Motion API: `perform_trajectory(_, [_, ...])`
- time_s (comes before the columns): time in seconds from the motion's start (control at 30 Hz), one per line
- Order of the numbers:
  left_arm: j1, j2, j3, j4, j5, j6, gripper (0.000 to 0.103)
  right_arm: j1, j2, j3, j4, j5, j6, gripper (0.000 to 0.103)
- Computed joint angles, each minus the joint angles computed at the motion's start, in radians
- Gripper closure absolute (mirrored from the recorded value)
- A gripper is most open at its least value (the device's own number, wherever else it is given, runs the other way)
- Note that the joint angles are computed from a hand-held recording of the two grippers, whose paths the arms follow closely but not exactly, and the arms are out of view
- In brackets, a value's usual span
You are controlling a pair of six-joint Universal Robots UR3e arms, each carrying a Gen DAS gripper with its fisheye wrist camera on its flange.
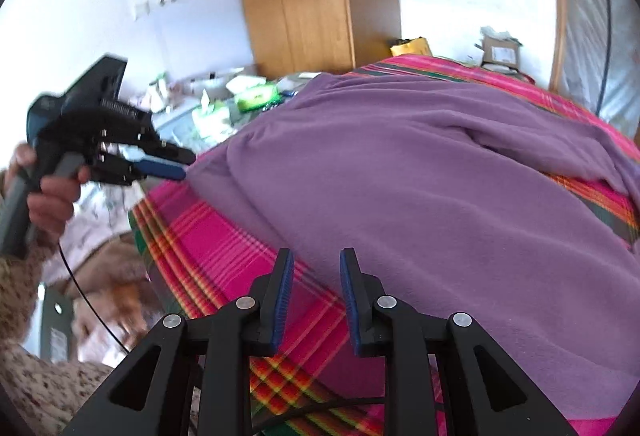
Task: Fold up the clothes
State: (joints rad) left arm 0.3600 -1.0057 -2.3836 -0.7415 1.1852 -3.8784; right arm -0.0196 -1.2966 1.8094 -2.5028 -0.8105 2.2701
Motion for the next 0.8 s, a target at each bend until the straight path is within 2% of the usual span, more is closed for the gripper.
perform_trajectory(0.07, [0.002, -0.001, -0.009, 0.004, -0.006, -0.024, 0.071, 0.003, -0.01, 0.02, -0.014, -0.001, -0.02, 0.078])
perform_trajectory(0.2, [0.004, -0.007, -0.025, 0.032, -0.023, -0.033, 0.07, -0.04, -0.067, 0.096, -0.063, 0.005, -0.042, 0.078])
perform_trajectory(0.4, [0.016, -0.043, -0.004, 0.033, -0.041, -0.029, 0.068, -0.187, -0.173, 0.129, -0.076, -0.041, -0.071, 0.078])
perform_trajectory(0.47, [0.002, -0.064, -0.001, 0.061, -0.029, -0.041, 0.068, -0.249, -0.2, 0.116, -0.04, -0.04, -0.078, 0.078])
perform_trajectory(0.53, [-0.005, -0.077, -0.013, 0.105, -0.023, -0.058, 0.07, -0.285, -0.209, 0.106, -0.016, -0.056, -0.083, 0.078])
perform_trajectory(0.57, [-0.009, -0.087, -0.019, 0.125, -0.018, -0.065, 0.077, -0.296, -0.209, 0.102, -0.007, -0.069, -0.084, 0.078])
perform_trajectory(0.63, [-0.012, -0.093, -0.034, 0.155, -0.019, -0.071, 0.08, -0.301, -0.202, 0.11, -0.004, -0.093, -0.087, 0.078])
perform_trajectory(0.7, [-0.002, -0.08, -0.057, 0.174, -0.034, -0.071, 0.089, -0.293, -0.188, 0.126, 0.004, -0.096, -0.092, 0.078])
perform_trajectory(0.8, [0.039, -0.019, -0.099, 0.162, -0.074, -0.058, 0.093, -0.269, -0.158, 0.15, -0.031, -0.11, -0.046, 0.078])
